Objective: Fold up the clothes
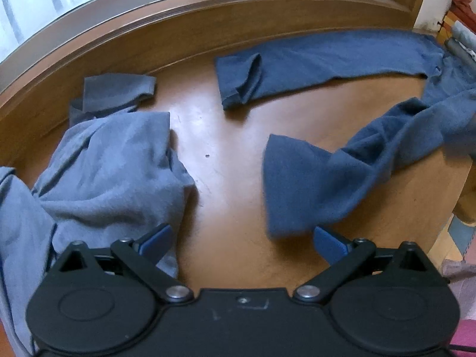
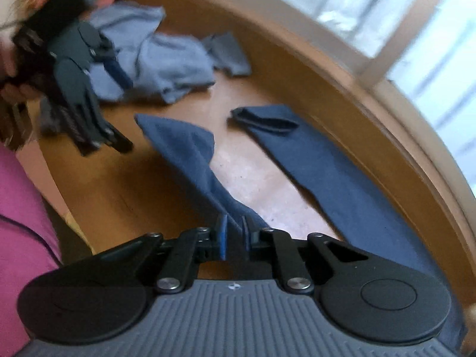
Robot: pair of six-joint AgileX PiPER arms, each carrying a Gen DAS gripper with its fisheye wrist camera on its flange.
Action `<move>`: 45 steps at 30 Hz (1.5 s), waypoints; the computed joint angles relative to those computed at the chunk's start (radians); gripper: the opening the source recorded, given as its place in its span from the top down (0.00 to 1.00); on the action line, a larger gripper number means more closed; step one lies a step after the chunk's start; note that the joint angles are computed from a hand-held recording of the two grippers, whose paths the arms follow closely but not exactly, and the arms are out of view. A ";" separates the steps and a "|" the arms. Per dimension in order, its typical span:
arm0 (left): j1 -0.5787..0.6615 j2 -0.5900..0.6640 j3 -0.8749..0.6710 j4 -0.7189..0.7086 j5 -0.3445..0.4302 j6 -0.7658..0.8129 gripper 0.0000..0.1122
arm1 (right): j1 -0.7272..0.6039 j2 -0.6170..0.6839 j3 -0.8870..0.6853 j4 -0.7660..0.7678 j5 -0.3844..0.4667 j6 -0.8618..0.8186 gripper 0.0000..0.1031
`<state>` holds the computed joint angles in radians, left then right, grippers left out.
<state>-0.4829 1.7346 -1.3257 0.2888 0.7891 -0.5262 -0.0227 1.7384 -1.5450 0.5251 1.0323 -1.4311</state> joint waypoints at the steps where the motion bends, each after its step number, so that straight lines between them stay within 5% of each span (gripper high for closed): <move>1: 0.006 0.000 -0.001 -0.007 -0.001 0.017 0.10 | -0.003 -0.029 0.057 -0.020 0.006 0.019 0.88; 6: 0.025 -0.013 -0.006 -0.012 -0.009 0.091 0.10 | 0.010 -0.109 0.239 -0.149 0.037 0.131 0.86; 9: 0.027 -0.027 -0.020 0.005 -0.009 0.112 0.10 | -0.032 -0.124 0.228 -0.088 0.054 0.180 0.79; 11: 0.027 -0.038 -0.031 0.014 -0.014 0.114 0.10 | -0.079 -0.121 0.197 -0.016 0.037 0.198 0.66; 13: 0.029 -0.050 -0.041 0.003 -0.024 0.134 0.10 | -0.117 -0.116 0.180 0.052 -0.008 0.204 0.39; 16: 0.034 -0.044 -0.067 -0.049 -0.020 0.182 0.10 | -0.137 -0.081 0.164 0.124 -0.097 0.136 0.39; 20: 0.006 -0.008 -0.093 -0.105 0.004 0.262 0.10 | -0.070 0.025 0.050 0.008 -0.111 0.041 0.39; 26: -0.089 0.051 -0.081 -0.138 -0.091 0.367 0.10 | -0.006 0.222 -0.241 -0.124 0.063 0.019 0.39; 30: -0.113 0.133 -0.128 -0.123 -0.127 0.343 0.20 | 0.007 0.301 -0.341 -0.158 0.112 0.011 0.45; 33: -0.111 0.197 -0.175 -0.109 -0.117 0.317 0.49 | 0.010 0.341 -0.380 -0.177 0.139 0.018 0.49; 35: -0.101 0.221 -0.194 -0.089 -0.114 0.281 0.71 | 0.011 0.337 -0.356 -0.183 0.118 0.008 0.62; 37: -0.092 0.211 -0.204 -0.049 -0.105 0.225 0.81 | 0.012 0.276 -0.242 -0.166 -0.004 -0.034 0.97; 41: -0.090 0.121 -0.181 0.103 -0.096 0.053 0.81 | -0.050 0.110 -0.046 0.051 -0.161 -0.158 0.98; 45: -0.092 0.013 -0.126 0.080 -0.045 0.058 0.79 | -0.153 -0.062 0.119 0.218 -0.109 -0.196 0.98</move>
